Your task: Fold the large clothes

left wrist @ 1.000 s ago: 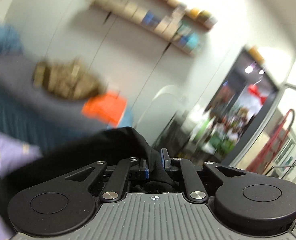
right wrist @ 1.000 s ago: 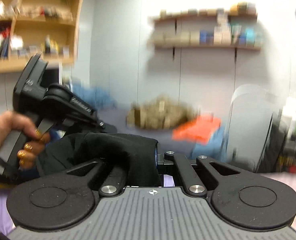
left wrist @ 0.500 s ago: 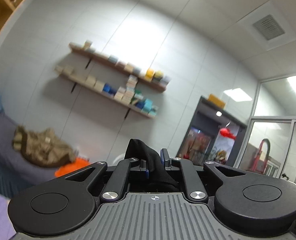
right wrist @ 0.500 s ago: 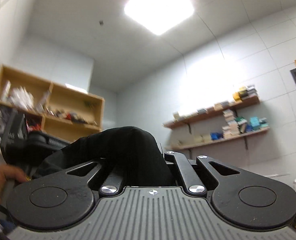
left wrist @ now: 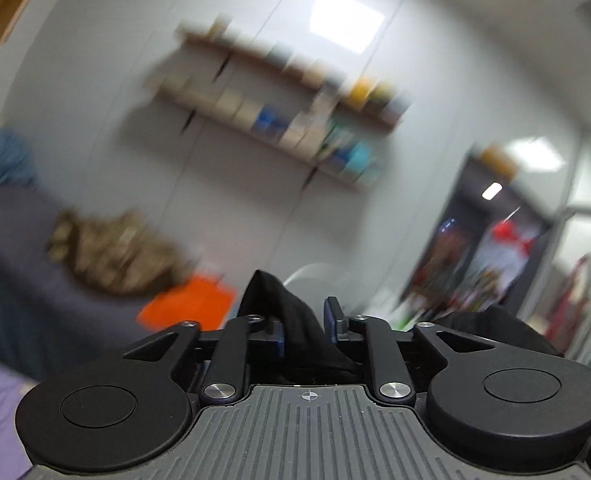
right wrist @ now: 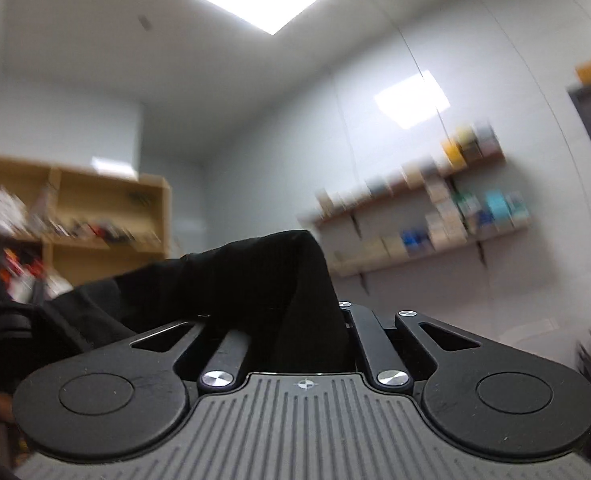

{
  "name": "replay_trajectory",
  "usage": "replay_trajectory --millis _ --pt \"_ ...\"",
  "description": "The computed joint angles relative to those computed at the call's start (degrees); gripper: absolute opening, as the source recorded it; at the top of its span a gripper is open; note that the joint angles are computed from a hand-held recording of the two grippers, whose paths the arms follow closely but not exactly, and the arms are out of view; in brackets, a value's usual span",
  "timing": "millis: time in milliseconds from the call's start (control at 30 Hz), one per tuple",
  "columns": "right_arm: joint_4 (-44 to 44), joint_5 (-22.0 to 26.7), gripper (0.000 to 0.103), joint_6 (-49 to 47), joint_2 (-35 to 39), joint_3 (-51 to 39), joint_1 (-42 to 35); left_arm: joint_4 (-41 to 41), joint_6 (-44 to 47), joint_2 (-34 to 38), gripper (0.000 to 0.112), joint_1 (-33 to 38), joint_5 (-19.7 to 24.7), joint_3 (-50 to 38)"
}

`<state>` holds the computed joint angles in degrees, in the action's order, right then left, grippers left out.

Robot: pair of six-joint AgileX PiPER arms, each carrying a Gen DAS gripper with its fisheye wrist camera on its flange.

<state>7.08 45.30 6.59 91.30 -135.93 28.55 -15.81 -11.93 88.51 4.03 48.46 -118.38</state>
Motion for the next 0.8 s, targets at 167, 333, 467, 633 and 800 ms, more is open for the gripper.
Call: replay_trajectory --millis 167,333,467,633,800 --pt "-22.9 4.7 0.082 21.2 14.2 9.7 0.6 -2.9 5.6 9.1 0.103 4.0 3.5 12.3" --pt "-24.5 -5.8 0.079 34.8 10.4 37.8 -1.2 -6.9 18.0 3.9 0.103 12.1 0.1 38.0" --pt "-26.2 -10.1 0.081 37.6 1.4 57.5 1.0 -10.1 27.0 -1.0 0.103 20.7 2.2 49.9" --pt "-28.7 -7.5 0.081 37.9 -11.1 72.9 6.3 -10.6 32.8 -9.3 0.103 26.2 9.5 57.6" --pt "-28.9 -3.5 0.081 33.9 -21.4 81.1 15.1 -11.3 36.3 -20.3 0.103 22.0 12.2 67.8"
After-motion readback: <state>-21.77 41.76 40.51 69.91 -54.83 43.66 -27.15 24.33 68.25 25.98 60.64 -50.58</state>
